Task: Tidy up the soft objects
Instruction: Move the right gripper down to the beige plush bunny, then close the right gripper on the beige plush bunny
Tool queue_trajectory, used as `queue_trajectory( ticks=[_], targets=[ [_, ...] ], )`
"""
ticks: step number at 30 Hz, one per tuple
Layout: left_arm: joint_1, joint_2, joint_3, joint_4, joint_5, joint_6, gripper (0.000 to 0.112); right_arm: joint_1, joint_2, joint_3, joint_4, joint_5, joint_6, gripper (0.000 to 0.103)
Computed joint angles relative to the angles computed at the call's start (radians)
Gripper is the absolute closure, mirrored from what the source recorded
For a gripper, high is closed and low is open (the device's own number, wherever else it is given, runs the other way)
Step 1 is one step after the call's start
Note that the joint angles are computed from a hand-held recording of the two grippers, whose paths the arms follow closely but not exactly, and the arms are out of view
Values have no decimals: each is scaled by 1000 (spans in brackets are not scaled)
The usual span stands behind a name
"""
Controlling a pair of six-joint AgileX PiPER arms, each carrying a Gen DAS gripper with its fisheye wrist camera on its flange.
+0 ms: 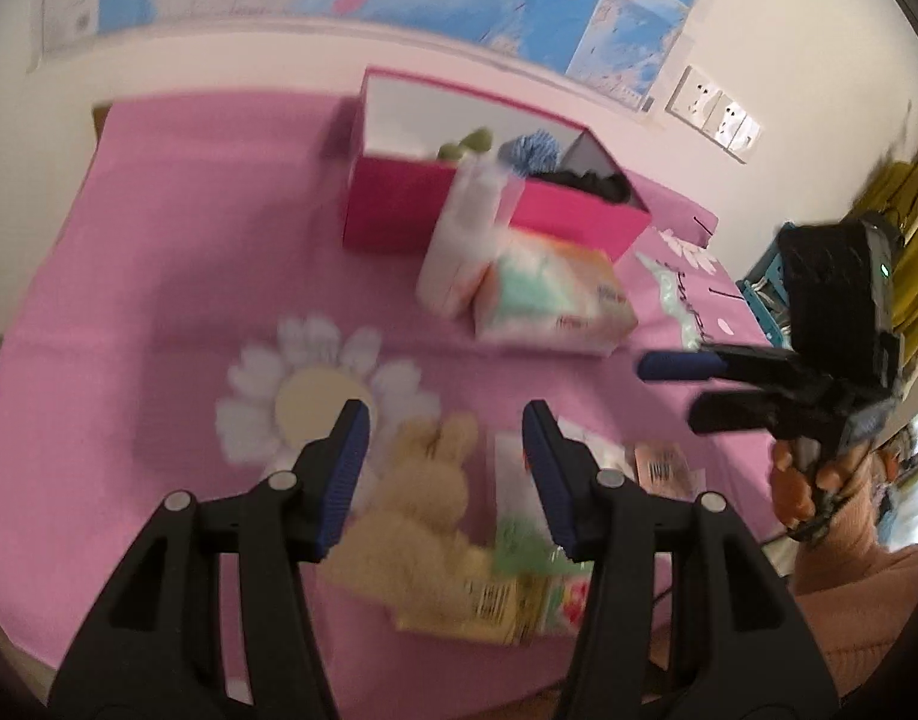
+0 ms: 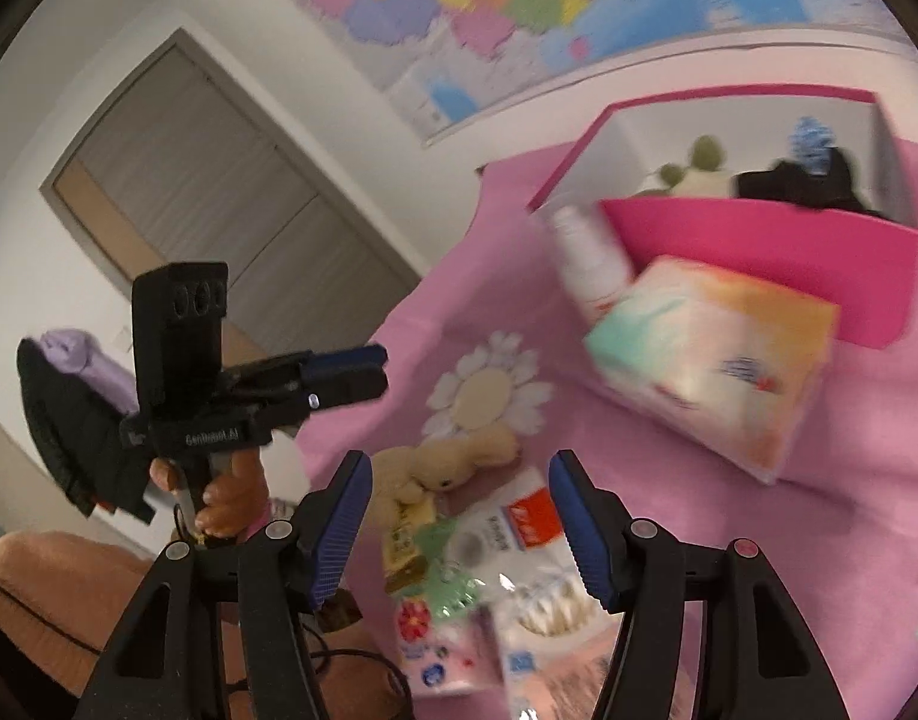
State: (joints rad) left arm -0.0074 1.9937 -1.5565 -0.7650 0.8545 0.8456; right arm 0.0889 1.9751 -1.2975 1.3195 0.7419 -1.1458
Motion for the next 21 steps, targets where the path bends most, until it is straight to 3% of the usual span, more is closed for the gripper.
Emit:
queue_trajectory(
  ticks=[7,13,15,17,21],
  targets=[
    [41,-19,110,-1,-28,17,57,103,219,-303,-206,-11,277,40],
    [89,14,122,-39,56,49,57,134,388,-541,-350,40,479,40],
    [92,22,126,-44,77,61,56,136,415,-573,-363,58,509,40],
    [100,31,140,-72,104,91,47,137,431,-587,-366,76,513,39],
    [97,52,126,-62,109,66,47,136,465,-622,-371,118,512,37]
  ],
)
